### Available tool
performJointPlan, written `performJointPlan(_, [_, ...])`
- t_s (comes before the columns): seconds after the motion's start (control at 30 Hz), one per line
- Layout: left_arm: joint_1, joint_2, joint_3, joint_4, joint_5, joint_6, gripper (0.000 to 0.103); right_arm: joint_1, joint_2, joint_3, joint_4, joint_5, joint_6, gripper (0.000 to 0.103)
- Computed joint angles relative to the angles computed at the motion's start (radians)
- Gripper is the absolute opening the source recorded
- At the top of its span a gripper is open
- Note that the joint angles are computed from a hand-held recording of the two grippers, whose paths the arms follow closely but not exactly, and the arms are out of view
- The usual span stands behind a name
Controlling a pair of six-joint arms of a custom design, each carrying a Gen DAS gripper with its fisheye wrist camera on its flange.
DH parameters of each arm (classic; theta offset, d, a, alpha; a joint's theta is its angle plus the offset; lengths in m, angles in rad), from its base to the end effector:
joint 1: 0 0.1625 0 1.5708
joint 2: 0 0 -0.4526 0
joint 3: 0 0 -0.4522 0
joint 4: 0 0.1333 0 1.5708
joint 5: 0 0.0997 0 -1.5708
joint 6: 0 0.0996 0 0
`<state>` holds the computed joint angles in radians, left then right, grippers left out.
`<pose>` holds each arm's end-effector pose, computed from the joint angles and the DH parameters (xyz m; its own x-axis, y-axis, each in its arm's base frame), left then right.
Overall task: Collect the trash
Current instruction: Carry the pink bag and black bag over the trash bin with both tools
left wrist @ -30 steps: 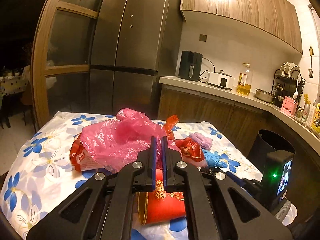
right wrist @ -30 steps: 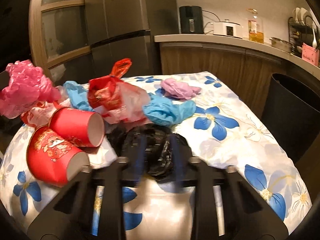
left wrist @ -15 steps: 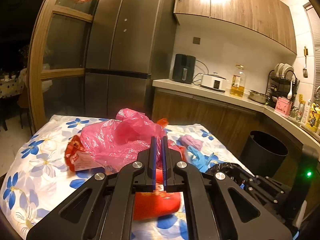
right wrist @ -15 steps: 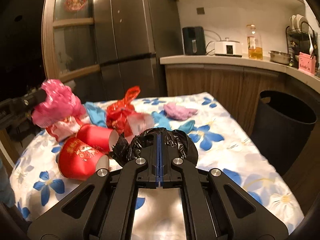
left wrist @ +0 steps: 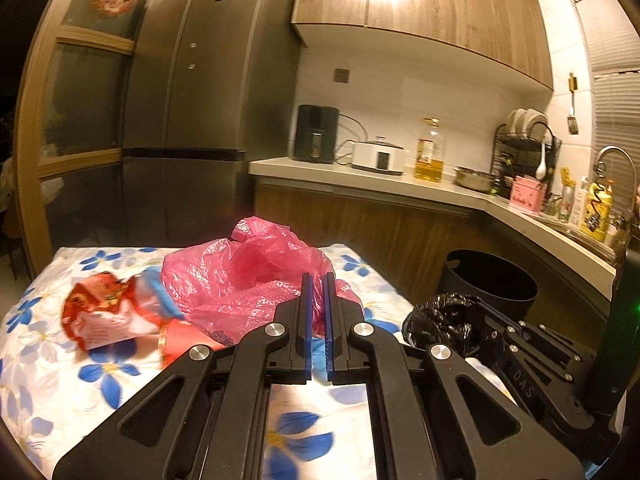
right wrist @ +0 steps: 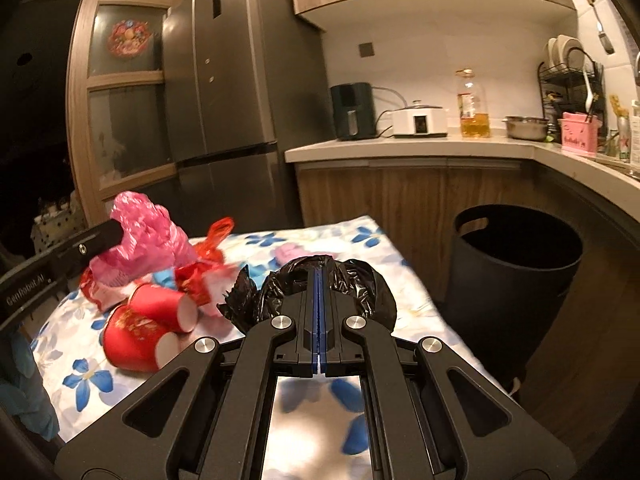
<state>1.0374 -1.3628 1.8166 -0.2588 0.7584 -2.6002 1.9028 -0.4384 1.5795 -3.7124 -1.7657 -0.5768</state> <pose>-0.1015 -0.5762 0.2960 -0.7671 -0.1399 -0.6261 0.5762 0.2788 -0.7683 0.3471 -0.6570 -0.0253 -0.7260 -0.4172 0.5467 -0.6823 0.3375 -0.6485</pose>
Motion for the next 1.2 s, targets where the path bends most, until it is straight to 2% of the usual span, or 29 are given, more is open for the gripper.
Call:
performJointPlan(0.33, [-0.009,0.132,-0.115,0.052,0.09,0.018,0.004,-0.028,-0.043,-0.009,-0.067,-0.023,-0.012,0.0])
performJointPlan(0.6, [-0.009,0.262,-0.26,0.125,0.17,-0.001,0.004,-0.05,-0.063,-0.047,-0.097,-0.052,-0.032,0.0])
performJointPlan(0.8, [-0.012,0.355,-0.366,0.176,0.232,0.008,0.004,-0.068,-0.068,-0.091,-0.106,-0.077,-0.058,0.0])
performJointPlan(1.0, [-0.006,0.441,-0.471,0.222,0.301,0.035,0.004,-0.091,-0.072,-0.142,-0.101,-0.089,-0.057,0.0])
performJointPlan(1.2, [0.01,0.528,-0.589,0.311,0.366,0.015,0.004,-0.118,-0.071,-0.197,-0.066,-0.09,-0.049,0.0])
